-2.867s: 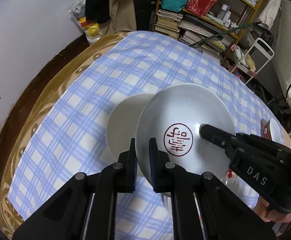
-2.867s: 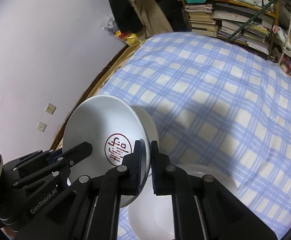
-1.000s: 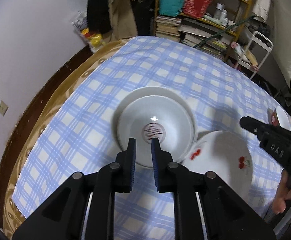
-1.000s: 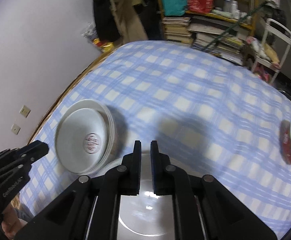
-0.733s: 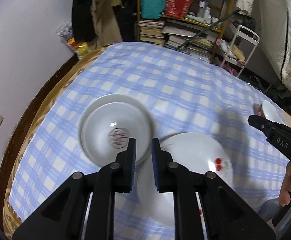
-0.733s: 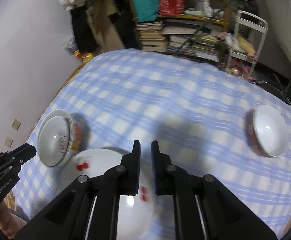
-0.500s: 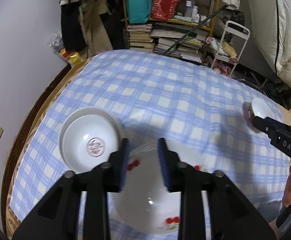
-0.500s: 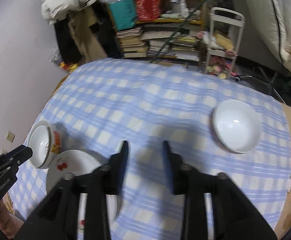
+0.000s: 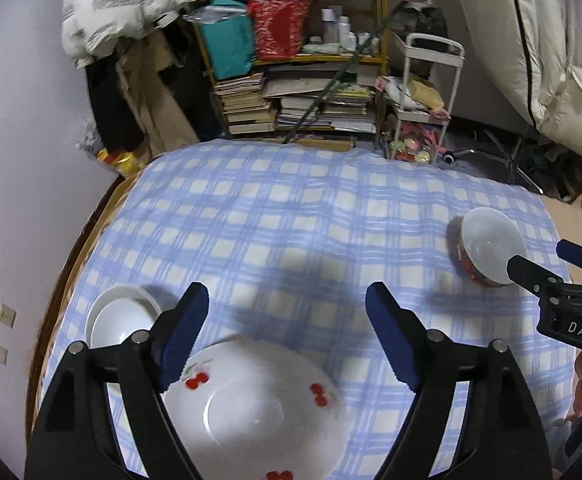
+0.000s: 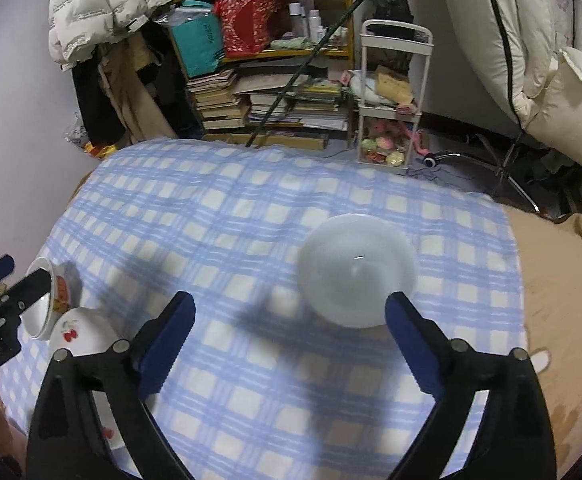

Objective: Organize plates and bowls
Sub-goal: 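Move both tools to a plain white bowl and close them on its rim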

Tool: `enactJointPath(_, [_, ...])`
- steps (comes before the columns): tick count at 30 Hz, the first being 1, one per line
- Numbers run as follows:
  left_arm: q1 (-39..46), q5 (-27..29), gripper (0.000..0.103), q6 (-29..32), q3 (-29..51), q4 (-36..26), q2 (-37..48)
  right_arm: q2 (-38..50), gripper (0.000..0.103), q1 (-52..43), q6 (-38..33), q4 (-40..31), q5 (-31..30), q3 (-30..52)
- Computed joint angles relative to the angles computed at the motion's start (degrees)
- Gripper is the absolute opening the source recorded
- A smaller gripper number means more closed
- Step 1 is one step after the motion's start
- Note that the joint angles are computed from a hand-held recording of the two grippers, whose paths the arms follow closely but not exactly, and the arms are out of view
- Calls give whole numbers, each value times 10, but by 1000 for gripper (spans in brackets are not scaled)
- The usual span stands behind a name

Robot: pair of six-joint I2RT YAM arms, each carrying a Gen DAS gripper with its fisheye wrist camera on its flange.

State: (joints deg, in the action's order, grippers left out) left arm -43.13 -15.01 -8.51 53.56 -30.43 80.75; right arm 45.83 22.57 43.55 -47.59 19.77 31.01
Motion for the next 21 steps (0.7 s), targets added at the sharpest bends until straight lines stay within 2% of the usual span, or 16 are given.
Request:
enactJointPath(5, [-41,-13,81,-19,63,-16,71,-21,101,-124,-92,-8,-51,-12])
enactJointPath(10, [-73,7,81,-15,133,-31,143,-39,101,-243,-199,-2,-113,-26])
enactJointPath(16, [-110,6,81,-24,210,-44,238,-21,100,-326,-278,25,-127,-41])
enactJointPath(21, [-121,30,81,-19,256,-43,297,16,91,-389,-328,63,-159,-61])
